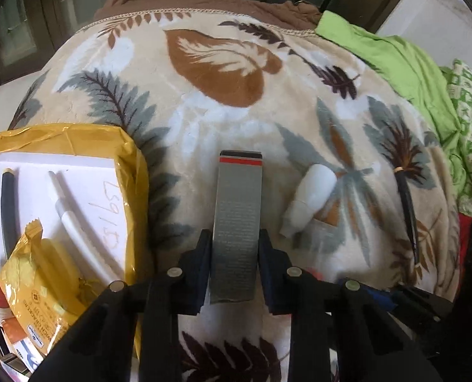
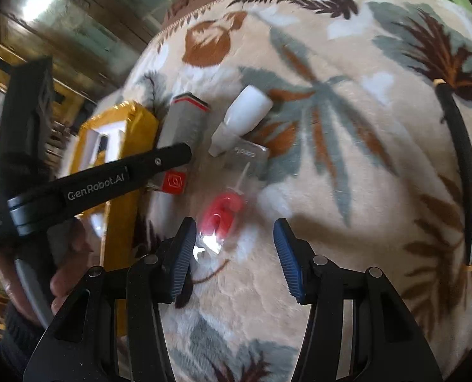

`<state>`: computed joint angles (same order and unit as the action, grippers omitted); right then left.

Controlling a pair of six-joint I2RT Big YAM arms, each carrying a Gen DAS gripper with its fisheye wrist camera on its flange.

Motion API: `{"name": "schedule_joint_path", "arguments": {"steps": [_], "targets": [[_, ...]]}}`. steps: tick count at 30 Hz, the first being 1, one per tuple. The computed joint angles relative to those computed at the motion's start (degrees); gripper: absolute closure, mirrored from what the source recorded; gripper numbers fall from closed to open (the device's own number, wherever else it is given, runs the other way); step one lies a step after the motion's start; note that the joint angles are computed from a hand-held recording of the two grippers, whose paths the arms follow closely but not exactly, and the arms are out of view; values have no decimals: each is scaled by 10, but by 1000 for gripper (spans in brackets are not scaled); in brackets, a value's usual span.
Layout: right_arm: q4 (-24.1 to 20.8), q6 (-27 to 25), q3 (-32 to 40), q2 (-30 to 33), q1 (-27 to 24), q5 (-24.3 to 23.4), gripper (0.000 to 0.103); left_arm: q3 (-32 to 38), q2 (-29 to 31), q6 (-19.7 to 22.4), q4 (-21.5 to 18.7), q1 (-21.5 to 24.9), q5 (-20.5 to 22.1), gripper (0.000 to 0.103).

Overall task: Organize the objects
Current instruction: 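Move both grippers back over the grey box and candle on the blanket, then grasp the grey-and-red box with the left gripper while the right gripper grasps the red candle package, then carry the grey box with the left gripper while the right gripper carries the candle package over the tray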

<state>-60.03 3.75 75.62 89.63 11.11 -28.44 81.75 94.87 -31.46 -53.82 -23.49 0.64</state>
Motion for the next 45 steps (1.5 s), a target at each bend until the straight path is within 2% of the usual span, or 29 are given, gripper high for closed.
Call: {"name": "schedule_joint_path", "arguments": {"steps": [6,11,12,14,15,19,22,24,26,28,33,39,45], "targets": [[8,42,14,18,23,36,52,-58,-66,-27,49,7,34,76],[20,65,29,33,38,62,50,-138,-161,-56,84,-4,21,76],[20,61,31,35,42,74,52,-159,-185,-64,95,-8,15,76],[15,62,35,35,52,115,63,-198,-232,-90,108,-12,4,76],[14,59,35,34,53,120,68,-218,-258,-103,111,-10,-1,76],[6,67,29,27,53,119,73,-283,-340,-135,119,9,-32,76],[-7,63,12,9,56,108,74,-316,-381,-149,109,45,-37,76],[-20,63,4,1,59,82,74,-327,-395,-157,95,65,-48,76],[-19,78,-9,-12,59,52,74,-345,-417,-166,104,85,-31,76],[-11,90,-15,-24,63,26,74,-355,-434,-174,108,93,-36,76],[-2,90,5,-47,102,-1,74,-365,-452,-191,102,102,-39,76],[7,67,36,-53,146,11,74,-369,-455,-194,104,107,-33,76],[5,60,70,-19,155,30,74,-362,-443,-187,100,114,-13,76]]}}
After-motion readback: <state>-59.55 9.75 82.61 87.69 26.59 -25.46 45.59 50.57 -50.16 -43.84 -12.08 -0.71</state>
